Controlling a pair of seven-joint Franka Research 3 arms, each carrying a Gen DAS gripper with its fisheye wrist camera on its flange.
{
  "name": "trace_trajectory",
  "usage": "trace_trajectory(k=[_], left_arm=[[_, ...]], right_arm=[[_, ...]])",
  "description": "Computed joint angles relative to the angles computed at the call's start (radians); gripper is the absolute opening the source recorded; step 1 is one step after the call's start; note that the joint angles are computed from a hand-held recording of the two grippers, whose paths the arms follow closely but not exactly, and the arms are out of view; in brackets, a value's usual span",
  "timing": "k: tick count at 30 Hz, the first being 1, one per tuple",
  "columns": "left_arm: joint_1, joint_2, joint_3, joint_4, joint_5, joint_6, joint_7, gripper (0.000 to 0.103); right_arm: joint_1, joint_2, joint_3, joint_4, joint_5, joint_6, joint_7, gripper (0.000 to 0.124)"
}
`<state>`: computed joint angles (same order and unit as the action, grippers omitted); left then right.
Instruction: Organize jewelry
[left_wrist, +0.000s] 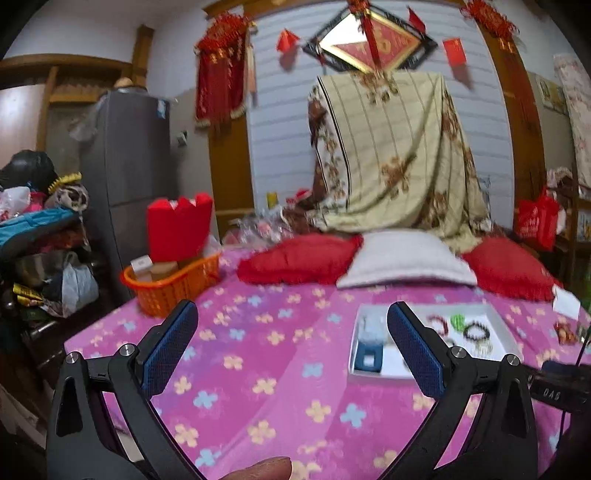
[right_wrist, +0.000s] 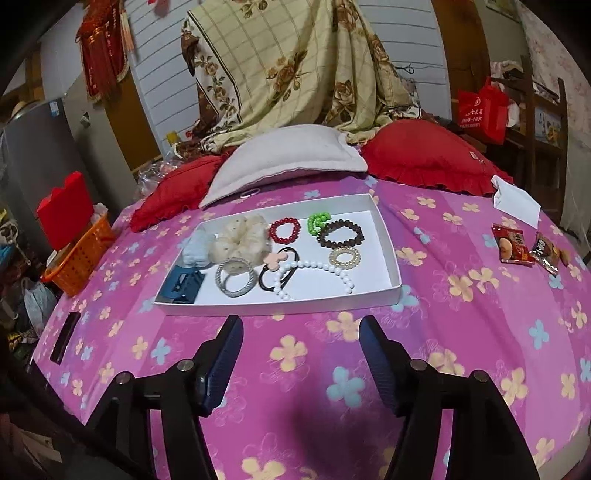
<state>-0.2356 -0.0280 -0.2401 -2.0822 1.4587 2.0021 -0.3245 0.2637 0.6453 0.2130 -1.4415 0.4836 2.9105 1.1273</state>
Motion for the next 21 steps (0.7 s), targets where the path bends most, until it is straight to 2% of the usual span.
trace_trajectory(k=[7, 21], left_arm=[[0.023, 0.047, 0.031, 0.030, -0.153, 0.167, 0.122, 0.103], [0.032, 0.128, 0.070, 0.070, -0.309, 0.309, 0.267, 0.103]], right_arm=[[0.012, -0.004, -0.004, -0.023, -0.007, -0.005, -0.007, 0.063], [0.046, 0.026, -0.044, 0.000, -0.068, -0.038, 0.037, 0.064]])
